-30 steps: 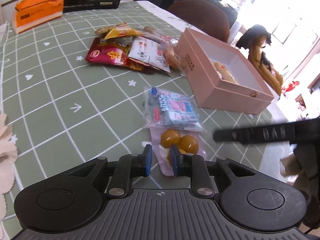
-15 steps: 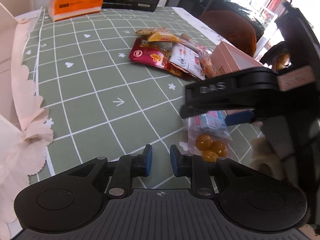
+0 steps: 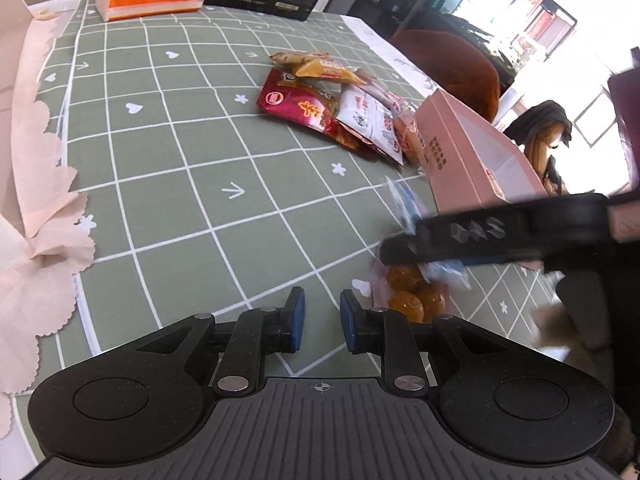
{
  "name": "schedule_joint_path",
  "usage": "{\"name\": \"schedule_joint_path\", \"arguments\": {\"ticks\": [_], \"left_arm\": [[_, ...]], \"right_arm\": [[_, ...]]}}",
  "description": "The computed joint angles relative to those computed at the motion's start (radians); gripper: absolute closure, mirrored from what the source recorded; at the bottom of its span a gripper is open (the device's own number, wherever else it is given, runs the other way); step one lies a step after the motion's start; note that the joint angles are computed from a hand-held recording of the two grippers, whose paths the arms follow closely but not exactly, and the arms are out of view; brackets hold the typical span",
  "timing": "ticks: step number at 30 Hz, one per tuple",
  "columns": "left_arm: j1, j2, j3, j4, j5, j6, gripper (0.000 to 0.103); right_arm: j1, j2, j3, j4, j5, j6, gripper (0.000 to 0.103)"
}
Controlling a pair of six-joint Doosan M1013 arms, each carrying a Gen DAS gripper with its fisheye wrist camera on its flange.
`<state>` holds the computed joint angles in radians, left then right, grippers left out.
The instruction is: Organize snacks
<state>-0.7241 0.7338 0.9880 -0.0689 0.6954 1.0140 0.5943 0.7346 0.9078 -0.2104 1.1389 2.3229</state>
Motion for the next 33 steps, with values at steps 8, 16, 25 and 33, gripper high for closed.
{"name": "schedule_joint_path", "arguments": {"ticks": [8, 16, 25, 33], "left_arm": [[-0.012, 0.015, -0.035, -0.088, 0.015, 0.123, 0.08], [-0.059, 0.071, -0.15, -0.047, 0.13, 0.229, 0.076], [-0.096, 0.079, -0.198, 0.075, 0.152, 0.226, 0.076], [-0.12, 0.075, -0.179, 0.057, 0.202, 0.35, 0.075]], "right_arm": [[-0.001, -0.115, 0.184, -0.023, -0.053, 0.082, 0.037], [-0.009, -0.185, 0.343, -0.169, -0.035, 0.236, 0.025], [-0.01, -0.259, 0.501, -0.234, -0.188, 0.363, 0.003], [-0.014, -0.292, 0.551, -0.226, -0.219, 0.343, 0.0]]}}
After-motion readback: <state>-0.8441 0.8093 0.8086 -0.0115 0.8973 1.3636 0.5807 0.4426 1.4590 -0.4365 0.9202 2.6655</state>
